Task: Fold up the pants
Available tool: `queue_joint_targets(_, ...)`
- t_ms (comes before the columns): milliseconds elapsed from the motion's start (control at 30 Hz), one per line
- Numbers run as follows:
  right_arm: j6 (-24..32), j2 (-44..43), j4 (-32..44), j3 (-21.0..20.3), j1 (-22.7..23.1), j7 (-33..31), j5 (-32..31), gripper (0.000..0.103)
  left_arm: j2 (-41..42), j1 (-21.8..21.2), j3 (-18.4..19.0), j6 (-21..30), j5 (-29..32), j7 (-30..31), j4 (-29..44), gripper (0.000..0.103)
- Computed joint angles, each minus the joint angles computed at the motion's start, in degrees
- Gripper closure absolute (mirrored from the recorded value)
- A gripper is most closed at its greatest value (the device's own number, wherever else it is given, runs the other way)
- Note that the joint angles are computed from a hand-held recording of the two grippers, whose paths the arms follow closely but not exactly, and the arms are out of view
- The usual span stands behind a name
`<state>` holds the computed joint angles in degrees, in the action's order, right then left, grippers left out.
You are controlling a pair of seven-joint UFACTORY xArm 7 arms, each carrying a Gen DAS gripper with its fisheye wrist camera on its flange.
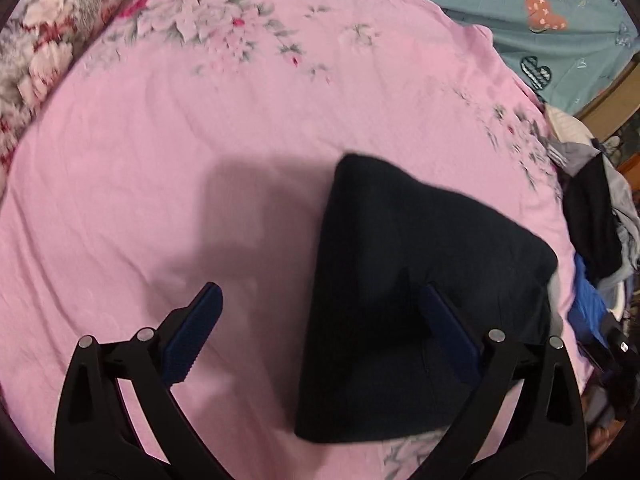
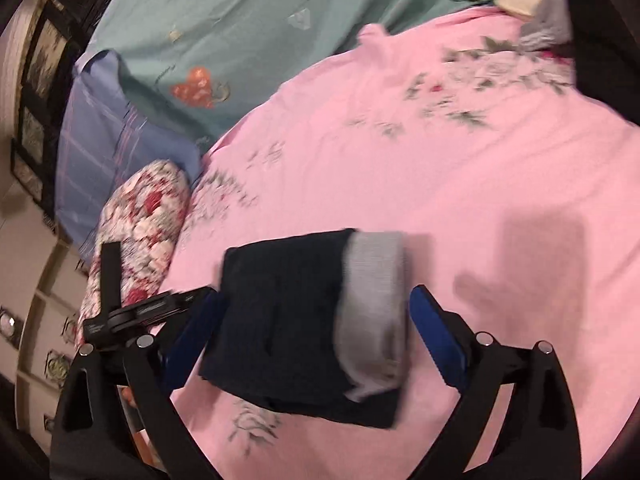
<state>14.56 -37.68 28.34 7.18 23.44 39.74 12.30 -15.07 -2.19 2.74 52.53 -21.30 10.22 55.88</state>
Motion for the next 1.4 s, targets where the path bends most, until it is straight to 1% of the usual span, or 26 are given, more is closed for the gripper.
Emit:
queue_joint_targets(33,0.6,-0.8,-0.9,-1.3,1.0,-0.2,1.1,0.007,-0.1,-0.3,0.4,0.4,-1.0,1.3,-0.5,0.003)
queue_joint_targets(67,0.0,-1.1,-2.3,-4.0,3.8,-1.3,3.4,0.007,-0.8,-0.4,0.5,0.6,-1.4,2.2,-1.4,0.003)
queue_joint_targets(133,-1.3,-0.4,-3.6,-6.5,6.9,-2.8,6.4,0.007,-1.3,-0.2,0.1,0.5,-0.4,2.0,-2.6,0.003)
queue_joint_targets(167,-0.8,0.2,-3.8,-6.6,7.3,-3.0,7.0,0.007,-1.4,-0.2,0.1,0.8,-0.4,1.8,-2.9,0.004)
queue_joint_targets(267,0.5,1.2,-3.7,-4.2,5.8,-2.4,6.8,0.007,-0.3,-0.3,0.9,2.6,-2.3,2.3,-2.6,0.004)
queue_joint_targets(333,0.0,2.2,-3.6,-5.2,7.6,-3.8,8.0,0.007,0.6,-0.2,0.6,2.8,-2.3,2.4,-2.1,0.004)
queue_joint_targets(433,2.7,4.4,-1.9,-3.9,6.4,-4.0,7.5,0.007,1.8,-0.6,0.8,3.4,-4.2,5.3,-1.0,0.004)
queue_joint_targets(533,-1.0,5.0,-2.7,-6.5,9.8,-7.1,11.1,0.007,3.7,-0.3,0.9,5.7,-5.5,7.0,1.4,0.005)
queue_joint_targets(567,-2.2,5.2,-2.9,-7.7,11.5,-8.5,12.6,0.007,4.2,-0.1,0.9,6.4,-5.7,7.1,2.1,0.007)
queue_joint_targets(600,-2.6,5.4,-2.7,-8.9,12.9,-9.9,13.8,0.007,4.7,0.1,0.7,7.0,-6.0,7.4,2.8,0.012)
queue_joint_targets(633,-3.1,5.8,-2.5,-9.8,14.2,-11.4,14.8,0.007,5.1,0.1,0.7,7.8,-6.7,8.2,3.4,0.025)
queue_joint_targets(667,-3.0,6.1,-2.3,-9.8,14.4,-12.2,15.2,0.007,6.0,0.1,1.1,9.8,-8.6,10.3,4.5,0.033)
queue_joint_targets(700,-2.2,6.8,-1.6,-8.5,13.1,-12.3,14.1,0.007,6.9,0.1,1.2,11.6,-9.9,12.0,5.6,0.042)
queue_joint_targets(767,-1.3,8.1,-0.4,-6.8,11.7,-13.2,12.8,0.007,8.2,0.5,0.4,12.1,-9.5,12.9,6.9,0.042)
queue_joint_targets(900,-2.4,8.8,0.0,-9.2,14.3,-16.6,17.0,0.007,9.7,1.2,-0.4,12.8,-10.0,13.9,8.5,0.041)
queue_joint_targets(1033,-2.4,10.8,1.5,-10.2,14.6,-19.9,19.5,0.007,10.5,1.7,-0.7,12.6,-12.4,15.7,8.8,0.034)
queue_joint_targets(1100,-1.7,11.7,2.4,-8.7,12.8,-19.5,19.4,0.007,9.7,1.4,-1.3,10.1,-12.4,18.2,7.4,0.037)
queue_joint_targets(1133,-1.1,12.0,2.8,-7.6,11.5,-18.8,18.8,0.007,9.2,1.2,-1.7,8.1,-11.6,18.0,6.6,0.045)
queue_joint_targets(1167,-0.4,12.5,3.4,-5.2,8.9,-16.7,16.9,0.013,8.8,1.0,-2.0,7.0,-10.5,16.8,6.2,0.05)
queue_joint_targets(1200,0.6,12.9,4.0,-2.5,5.9,-13.9,14.1,0.028,8.7,1.0,-1.9,7.0,-10.0,16.2,6.2,0.066)
queue_joint_targets(1233,1.8,13.4,4.7,-0.1,3.3,-11.4,10.9,0.033,8.9,0.9,-1.7,8.0,-10.2,15.6,6.6,0.073)
queue_joint_targets(1267,2.2,13.7,5.1,0.3,3.0,-10.6,10.1,0.045,8.8,0.8,-1.7,8.3,-10.4,14.9,6.7,0.078)
queue_joint_targets(1300,1.5,14.0,5.1,-0.9,4.6,-11.3,11.5,0.058,8.1,0.7,-1.8,7.9,-9.9,14.1,6.3,0.084)
queue_joint_targets(1333,0.9,14.0,5.1,-2.1,6.1,-12.5,12.9,0.06,6.7,0.4,-2.3,6.5,-8.9,13.4,5.4,0.086)
queue_joint_targets(1367,0.9,13.7,5.3,-1.9,6.0,-12.4,12.7,0.063,5.4,0.1,-2.2,5.7,-8.3,13.7,4.6,0.087)
queue_joint_targets(1400,1.8,13.2,5.9,-0.5,4.5,-10.8,10.8,0.064,3.8,-0.1,-2.1,5.0,-7.8,14.1,3.9,0.087)
